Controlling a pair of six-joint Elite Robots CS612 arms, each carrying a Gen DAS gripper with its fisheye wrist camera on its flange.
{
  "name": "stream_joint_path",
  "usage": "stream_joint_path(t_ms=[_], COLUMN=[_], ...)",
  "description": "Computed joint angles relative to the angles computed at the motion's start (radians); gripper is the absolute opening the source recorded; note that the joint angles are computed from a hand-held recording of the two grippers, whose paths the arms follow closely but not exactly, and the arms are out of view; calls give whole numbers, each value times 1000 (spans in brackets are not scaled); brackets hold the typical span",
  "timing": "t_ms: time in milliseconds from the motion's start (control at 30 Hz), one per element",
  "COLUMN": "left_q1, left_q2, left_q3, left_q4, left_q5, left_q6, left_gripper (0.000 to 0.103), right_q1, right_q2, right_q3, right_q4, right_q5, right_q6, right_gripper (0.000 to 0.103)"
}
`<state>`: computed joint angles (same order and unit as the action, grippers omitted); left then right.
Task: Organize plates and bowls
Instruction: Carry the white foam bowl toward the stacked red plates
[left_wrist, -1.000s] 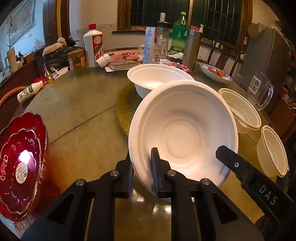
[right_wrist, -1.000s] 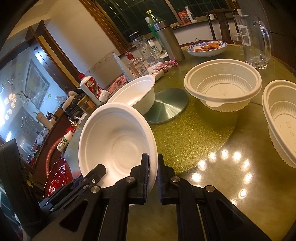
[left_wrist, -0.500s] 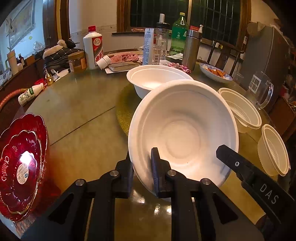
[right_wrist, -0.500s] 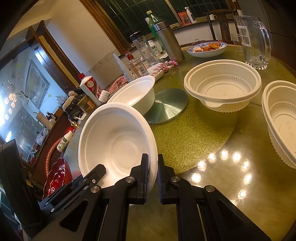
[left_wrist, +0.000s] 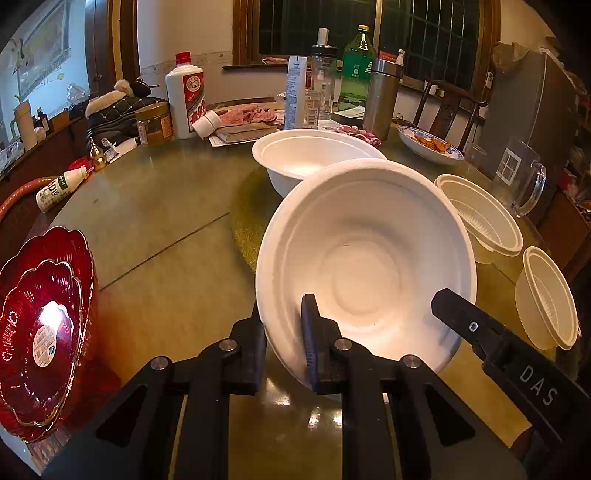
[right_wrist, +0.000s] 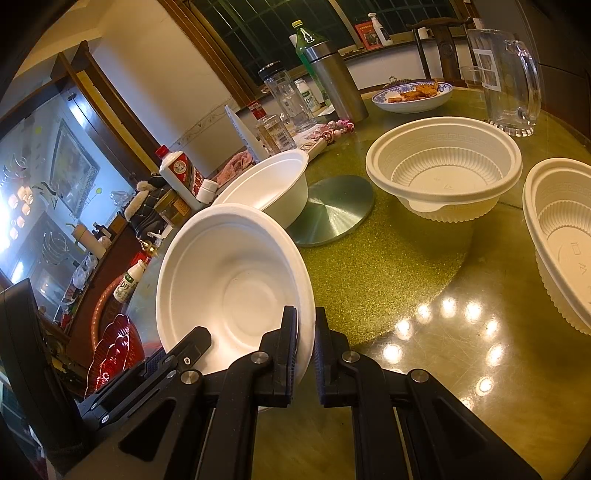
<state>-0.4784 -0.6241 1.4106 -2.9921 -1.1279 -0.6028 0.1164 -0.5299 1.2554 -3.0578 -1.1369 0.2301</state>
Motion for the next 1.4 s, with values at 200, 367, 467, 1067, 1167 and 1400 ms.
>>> stream_joint_path(t_ms=[200,367,467,1067,1167,1400], left_q1=[0,-3,-4,-7,-7,-7], left_q2=[1,0,1,3,2,3], left_q3=[1,3,3,4,5,5], left_q4=[-1,-12,-16,-32,-35,-41], left_q5=[11,15,13,19,18,10], left_q6=[6,15,25,42,42,46], left_gripper=[15,16,16,17,17,17], right_q1=[-3,-1,1,7,9,11], right_q2=[-2,-8,-9,-19,-20,-20], right_q3=[4,11,13,28,30,31], right_q4=[1,-11,-16,-44,-50,-58], right_q5=[8,-6,-25,-72,-80,-99], right_q6=[0,-6,-10,-34,-37,-43], right_gripper=[8,8,8,8,9,9])
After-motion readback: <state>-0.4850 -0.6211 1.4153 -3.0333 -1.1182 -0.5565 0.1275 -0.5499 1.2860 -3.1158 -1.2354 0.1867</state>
